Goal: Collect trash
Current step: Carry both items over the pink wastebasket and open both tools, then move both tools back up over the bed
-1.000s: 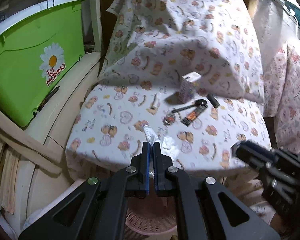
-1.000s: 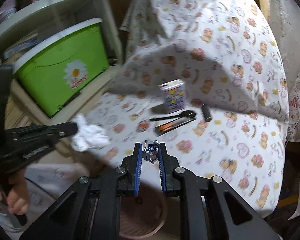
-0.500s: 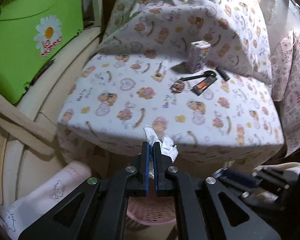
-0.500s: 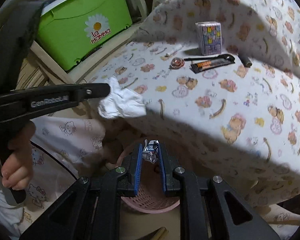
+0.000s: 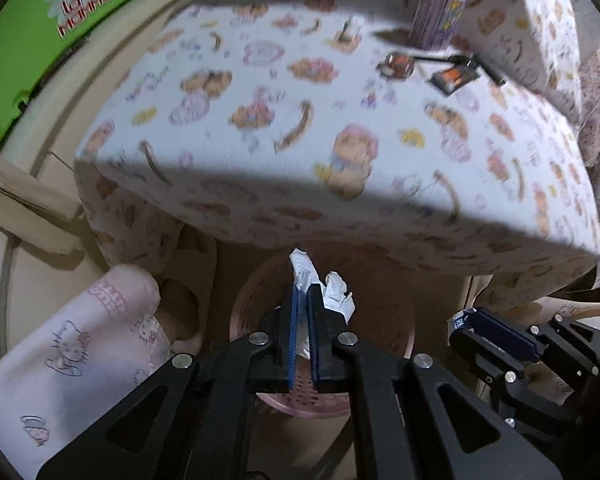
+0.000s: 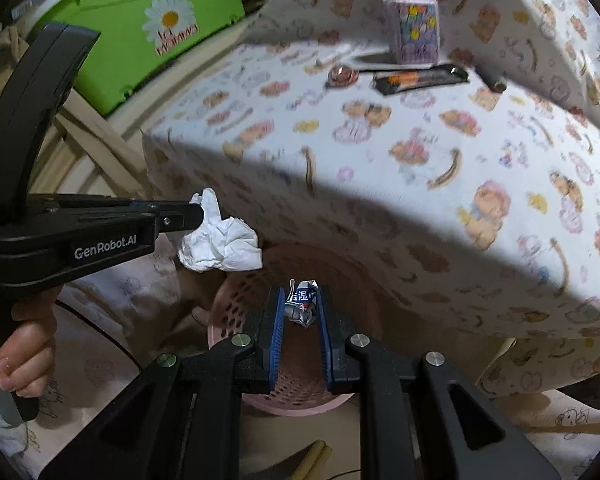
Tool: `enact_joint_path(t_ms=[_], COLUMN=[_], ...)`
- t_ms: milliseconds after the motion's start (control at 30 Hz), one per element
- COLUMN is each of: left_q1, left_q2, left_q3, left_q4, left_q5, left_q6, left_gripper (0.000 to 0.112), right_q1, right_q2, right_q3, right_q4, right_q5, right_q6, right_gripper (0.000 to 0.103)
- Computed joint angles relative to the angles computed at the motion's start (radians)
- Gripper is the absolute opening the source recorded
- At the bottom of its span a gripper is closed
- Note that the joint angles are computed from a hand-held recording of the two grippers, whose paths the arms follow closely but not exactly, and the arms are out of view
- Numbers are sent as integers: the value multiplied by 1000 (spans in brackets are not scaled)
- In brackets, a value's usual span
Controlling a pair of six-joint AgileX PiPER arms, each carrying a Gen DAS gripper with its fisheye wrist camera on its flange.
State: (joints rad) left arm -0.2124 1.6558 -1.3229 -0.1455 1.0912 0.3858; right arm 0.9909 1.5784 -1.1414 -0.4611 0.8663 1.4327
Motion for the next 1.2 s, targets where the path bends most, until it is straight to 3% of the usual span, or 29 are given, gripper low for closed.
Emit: enact_joint_path(t_ms=[267,600,667,833,933,1000,1033,1200], left_q1=[-73,-110,-111,-109,-105,-100,-97,-89], left_q2=[84,163,167,163,150,147,145,94], left_q3=[61,62,65,60,63,60,58,61], left_q4=[90,141,149,156,172,173,171,173], left_q5=[-48,-50,-52,-29,-41,-43,-41,-57], left_q6=[-120,-215,-223,-218,-215,-211,-210,-184], left_gripper=[4,5,9,42,49,54,56,61], right_q1=[-56,-116,-117,-117,-121,-118,-114,-108], right_q2=[81,191,202,202,203,193,190,168], right_q3=[11,-1,1,19,25,33,34,23], right_q4=[123,251,260,286,296,278,261,202], right_q5=[-57,-90,-98,-113,-123,-124,-123,-71], right_q6=[-87,-209,-210,-212,-206,-172,-142,-87], right_gripper=[18,18,18,19,31,58,62,65])
